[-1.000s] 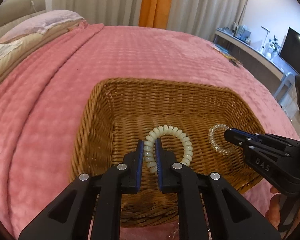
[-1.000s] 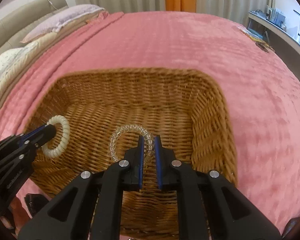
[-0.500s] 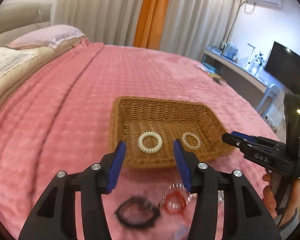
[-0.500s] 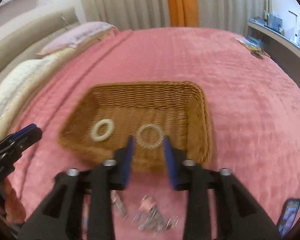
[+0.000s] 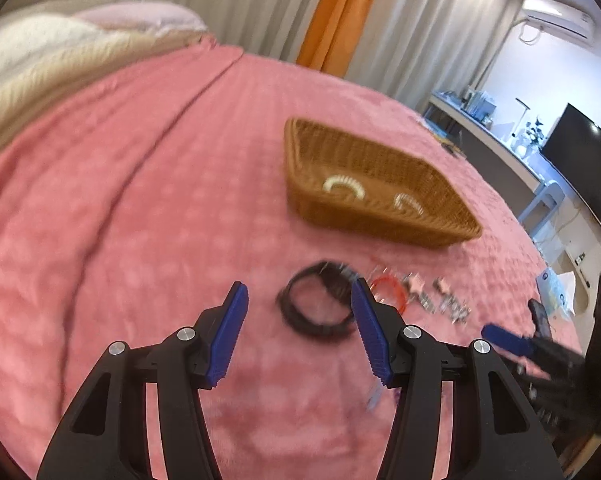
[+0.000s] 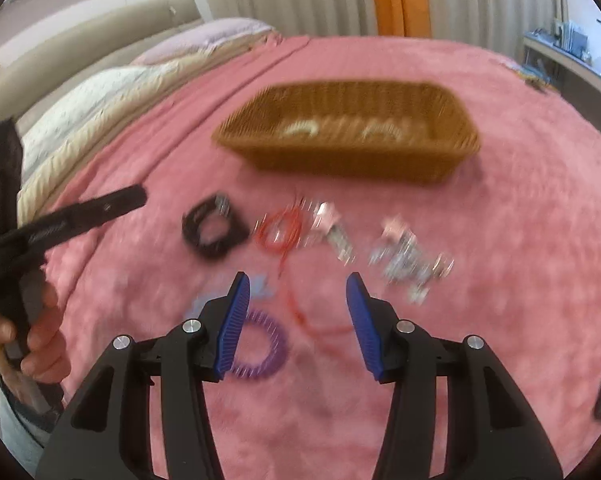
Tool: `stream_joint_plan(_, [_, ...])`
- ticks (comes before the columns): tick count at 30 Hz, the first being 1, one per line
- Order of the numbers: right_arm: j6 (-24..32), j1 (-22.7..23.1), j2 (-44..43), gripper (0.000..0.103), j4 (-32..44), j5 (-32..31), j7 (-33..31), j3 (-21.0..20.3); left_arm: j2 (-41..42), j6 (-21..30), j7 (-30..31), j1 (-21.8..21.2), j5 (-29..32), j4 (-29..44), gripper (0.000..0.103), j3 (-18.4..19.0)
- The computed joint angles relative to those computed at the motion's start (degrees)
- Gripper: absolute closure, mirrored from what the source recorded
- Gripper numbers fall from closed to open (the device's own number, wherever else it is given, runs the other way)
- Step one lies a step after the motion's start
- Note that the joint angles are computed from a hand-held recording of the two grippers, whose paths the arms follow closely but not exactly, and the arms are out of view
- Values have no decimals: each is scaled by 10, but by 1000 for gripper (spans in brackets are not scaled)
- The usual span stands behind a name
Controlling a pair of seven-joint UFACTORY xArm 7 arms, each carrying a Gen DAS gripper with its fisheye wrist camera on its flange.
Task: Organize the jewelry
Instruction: 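Grasp the black watch with left tool while right tool grasps purple coil hair tie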
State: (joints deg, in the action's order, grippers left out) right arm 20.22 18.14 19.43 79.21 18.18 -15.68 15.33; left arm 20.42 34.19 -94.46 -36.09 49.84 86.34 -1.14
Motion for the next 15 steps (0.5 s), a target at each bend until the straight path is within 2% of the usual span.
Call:
stream_joint_plan(2, [7,-6,-3,66,-16,19,-11,12,5,-9,3,6,-11,-5,50,-2])
stream_joint_plan(7, [10,-4,-12,70,-42,39,-24,16,12,-20,4,4,-21,-10,50,2])
stream_joint_plan(15, [3,34,17,80,-20,-38,44,-21,54,-15,63,9,-81,32,50,4])
